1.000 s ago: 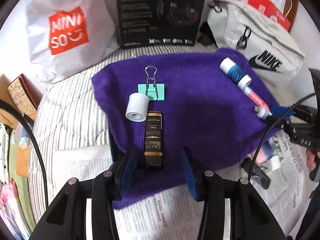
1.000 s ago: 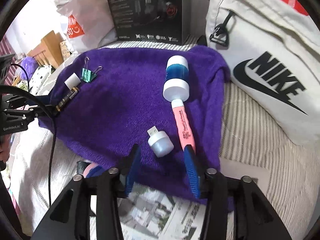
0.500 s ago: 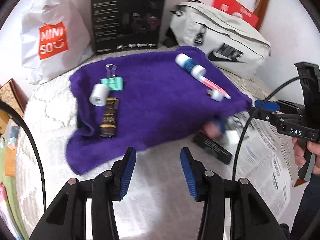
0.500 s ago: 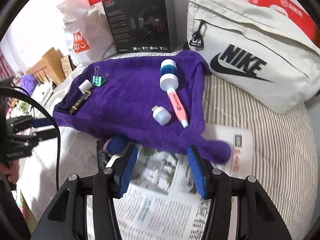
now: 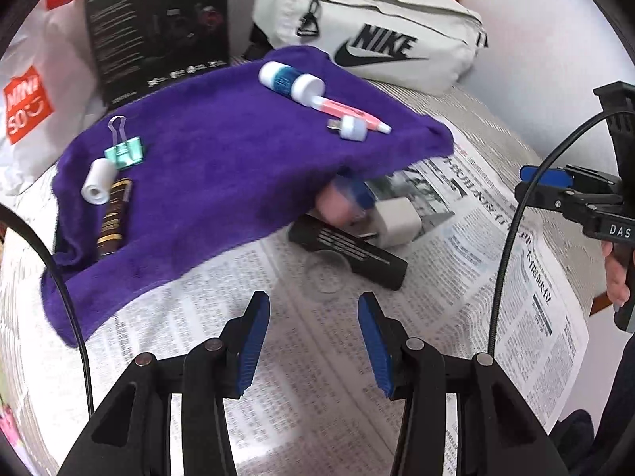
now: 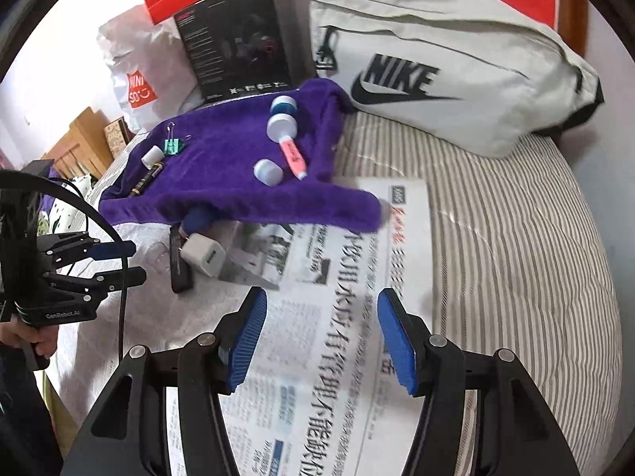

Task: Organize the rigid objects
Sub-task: 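Grasp the clear plastic cap on the newspaper with the left tool, then grasp the white charger plug with the right tool while the left tool holds the clear cap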

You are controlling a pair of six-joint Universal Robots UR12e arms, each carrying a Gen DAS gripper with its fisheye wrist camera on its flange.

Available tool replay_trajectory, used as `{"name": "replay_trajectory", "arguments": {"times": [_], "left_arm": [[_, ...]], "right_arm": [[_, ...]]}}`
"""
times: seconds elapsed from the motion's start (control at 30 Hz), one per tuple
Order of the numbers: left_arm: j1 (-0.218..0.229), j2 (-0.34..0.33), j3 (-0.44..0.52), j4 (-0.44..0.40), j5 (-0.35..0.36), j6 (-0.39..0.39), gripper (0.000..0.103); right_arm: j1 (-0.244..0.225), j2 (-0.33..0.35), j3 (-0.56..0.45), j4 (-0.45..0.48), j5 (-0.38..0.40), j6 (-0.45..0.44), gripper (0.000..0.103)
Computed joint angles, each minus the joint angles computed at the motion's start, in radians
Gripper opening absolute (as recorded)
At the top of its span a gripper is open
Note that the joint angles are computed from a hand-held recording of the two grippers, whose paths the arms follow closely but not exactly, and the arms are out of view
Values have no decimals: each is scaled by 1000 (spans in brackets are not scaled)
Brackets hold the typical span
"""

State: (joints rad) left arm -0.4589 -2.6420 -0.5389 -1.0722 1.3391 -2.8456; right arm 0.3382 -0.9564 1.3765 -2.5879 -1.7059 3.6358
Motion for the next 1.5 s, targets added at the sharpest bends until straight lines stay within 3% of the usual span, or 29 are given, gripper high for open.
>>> {"name": "replay_trajectory", "arguments": {"times": [0.3,0.53,0.67,0.97,1.13,1.4,1.5], "left_arm": [[-9,-38,55,-17,16,51,44],[-14,-68,115,-46,22,94,26],[-16,-65,107,-35,27,118,26],[2,-13,6,21,73,49,26],[25,34,-76,46,97,8,26],[53,70,-155,99,42,-60,26],[54,71,-158,104,36,-64,26]], "right_arm": [[-6,-20,49,-18,13,28,58],[-7,-19,51,-5,26,31,58],[-5,-6,33,7,40,24,58],[10,57,-56,-18,121,-48,58],[18,105,-131,-9,155,-157,58],[12,171,-234,81,159,-238,58],[9,177,-234,47,178,-284,58]]}}
